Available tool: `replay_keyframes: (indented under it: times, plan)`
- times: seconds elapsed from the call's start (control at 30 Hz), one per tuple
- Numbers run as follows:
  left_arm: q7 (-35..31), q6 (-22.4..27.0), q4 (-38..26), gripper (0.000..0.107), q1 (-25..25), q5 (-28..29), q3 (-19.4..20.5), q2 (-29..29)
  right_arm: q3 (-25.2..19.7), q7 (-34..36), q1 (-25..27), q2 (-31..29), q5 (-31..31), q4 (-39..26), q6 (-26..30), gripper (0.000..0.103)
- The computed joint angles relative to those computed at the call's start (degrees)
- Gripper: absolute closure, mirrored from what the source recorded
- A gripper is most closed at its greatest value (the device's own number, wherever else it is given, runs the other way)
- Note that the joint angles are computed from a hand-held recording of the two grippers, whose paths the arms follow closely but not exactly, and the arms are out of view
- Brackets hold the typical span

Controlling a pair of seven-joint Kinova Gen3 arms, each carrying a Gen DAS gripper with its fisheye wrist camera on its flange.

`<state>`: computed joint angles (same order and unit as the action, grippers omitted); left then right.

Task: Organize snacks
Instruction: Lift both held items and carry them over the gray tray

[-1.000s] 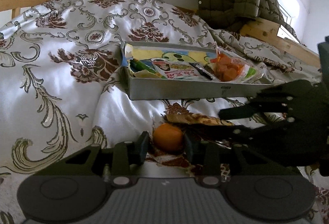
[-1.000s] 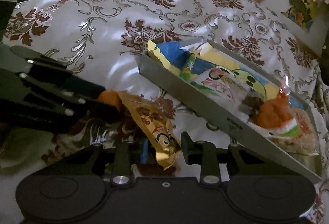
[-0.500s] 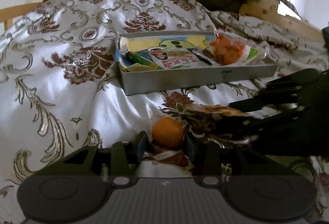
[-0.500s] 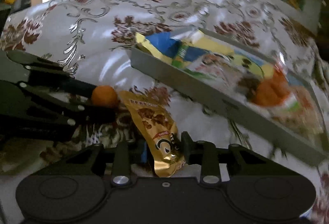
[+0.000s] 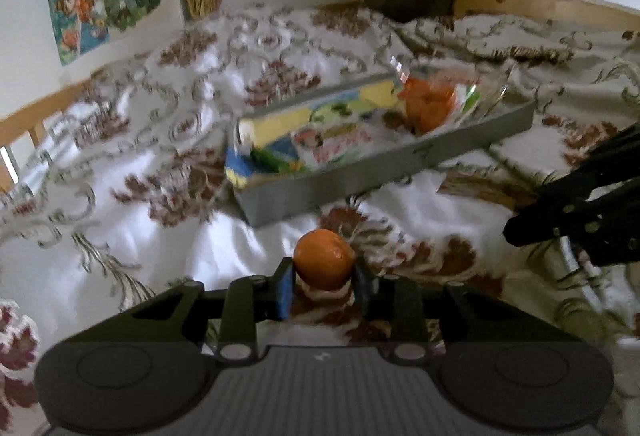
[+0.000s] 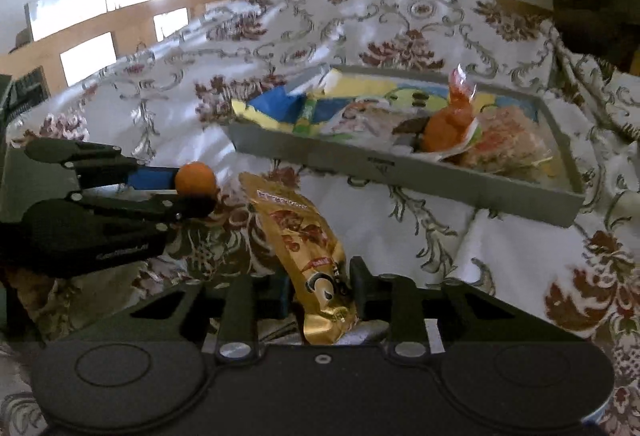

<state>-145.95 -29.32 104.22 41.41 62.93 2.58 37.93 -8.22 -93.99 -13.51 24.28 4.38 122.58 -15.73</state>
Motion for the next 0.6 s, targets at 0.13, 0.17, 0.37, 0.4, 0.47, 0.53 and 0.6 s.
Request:
replay_keyframes:
  times: [0.13, 0.17, 0.37, 0.4, 0.47, 0.53, 0.6]
  plan:
    - [2.4, -3.5, 1.0, 0.074, 1.3, -1.2, 1.0, -1.9, -2.2, -3.1, 2.9, -1.7, 1.1, 1.5, -2.3, 0.084]
    - [2.0, -3.8, 0.7, 0.074, 1.7, -0.5, 1.1, -2.2, -1.8, -3.3, 2.6, -2.2, 1.0, 1.9, -2.9, 0.084]
    - [-0.2, -8.2, -0.1, 0.074, 2.3, 1.5, 3.4, -3.5, -1.2, -5.8, 3.2, -3.2, 1.8, 4.3, -8.1, 0.084]
    - [-0.8, -8.3, -0.5, 0.074, 2.2, 1.9, 3.7, -3.6, -0.8, -6.0, 2.9, -3.1, 1.6, 4.7, -9.6, 0.084]
    - [-1.7, -8.2, -1.4, 0.074, 1.5, 2.6, 4.4, -3.8, -0.2, -6.5, 2.7, -2.7, 1.2, 5.5, -13.6, 0.084]
    - [-0.3, -6.9, -2.5, 0.074, 0.0, 2.0, 5.1, -3.9, 0.8, -6.3, 1.8, -1.8, 0.2, 5.1, -16.3, 0.084]
    - [1.6, -5.4, -3.7, 0.074, -1.2, 1.4, 5.3, -3.7, 1.5, -5.8, 1.0, -0.5, -0.5, 3.3, -17.8, 0.085]
